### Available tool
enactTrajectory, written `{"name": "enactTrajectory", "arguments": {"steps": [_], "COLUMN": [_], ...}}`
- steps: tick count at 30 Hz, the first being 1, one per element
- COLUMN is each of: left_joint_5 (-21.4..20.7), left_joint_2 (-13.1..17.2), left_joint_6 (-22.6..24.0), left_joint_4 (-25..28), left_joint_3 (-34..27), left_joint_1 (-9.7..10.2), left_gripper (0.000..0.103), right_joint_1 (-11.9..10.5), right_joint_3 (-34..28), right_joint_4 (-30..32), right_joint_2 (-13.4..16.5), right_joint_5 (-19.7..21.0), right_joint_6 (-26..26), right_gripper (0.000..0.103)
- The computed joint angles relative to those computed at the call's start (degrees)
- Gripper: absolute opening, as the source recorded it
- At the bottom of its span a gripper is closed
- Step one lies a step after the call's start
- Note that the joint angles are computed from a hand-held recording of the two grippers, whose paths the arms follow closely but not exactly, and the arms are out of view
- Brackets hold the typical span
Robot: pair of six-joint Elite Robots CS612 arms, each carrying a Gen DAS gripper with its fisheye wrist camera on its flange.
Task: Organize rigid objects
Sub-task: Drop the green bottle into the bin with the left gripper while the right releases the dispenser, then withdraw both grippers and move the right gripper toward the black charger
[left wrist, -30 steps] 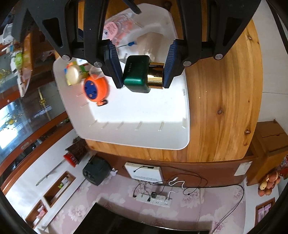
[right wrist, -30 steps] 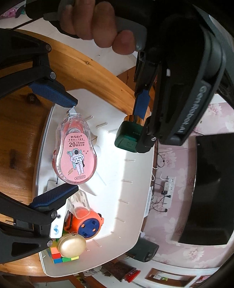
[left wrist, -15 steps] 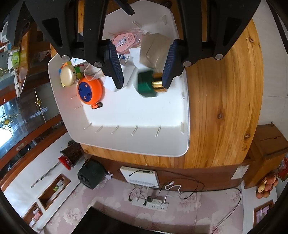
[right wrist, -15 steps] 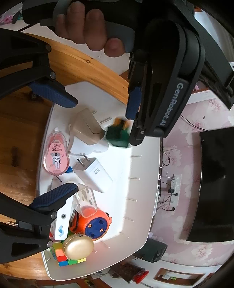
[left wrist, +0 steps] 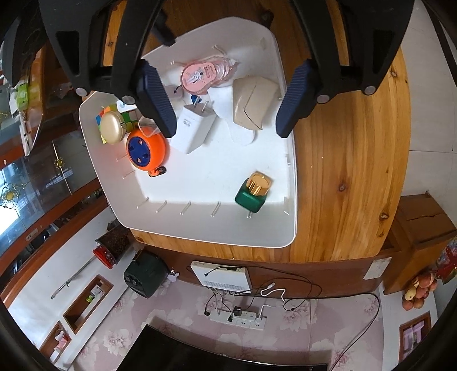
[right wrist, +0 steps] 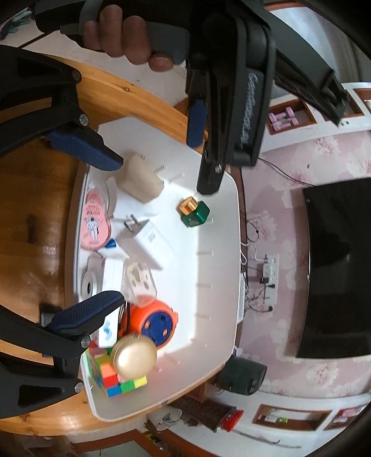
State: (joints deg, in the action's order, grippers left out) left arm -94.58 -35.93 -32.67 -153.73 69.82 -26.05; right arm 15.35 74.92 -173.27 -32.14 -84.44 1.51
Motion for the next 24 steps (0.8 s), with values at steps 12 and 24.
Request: {"name": "enactTrajectory", "arguments": {"steps": [12, 24], "left_joint_5": [7.2, 8.2], "left_joint_2": [-3.2, -4.9], "left_joint_6": [0.2, 0.8], "left_joint_4": [-7.5, -9.0], "left_joint_3": [6.4, 10.5], "left_joint_1": [-2.19, -3.96], "left_gripper": [0.081, 0.082], "right_joint_1": [-0.3, -0.7], "right_joint_3": [4.8, 7.3], "right_joint_4": [-5.9, -8.2], "right_joint_2": [-1.8, -2.3], "right_joint_5": [-2.8, -6.5], "right_joint_6": [1.5, 2.3], "right_gripper": [0.087, 0.087]}}
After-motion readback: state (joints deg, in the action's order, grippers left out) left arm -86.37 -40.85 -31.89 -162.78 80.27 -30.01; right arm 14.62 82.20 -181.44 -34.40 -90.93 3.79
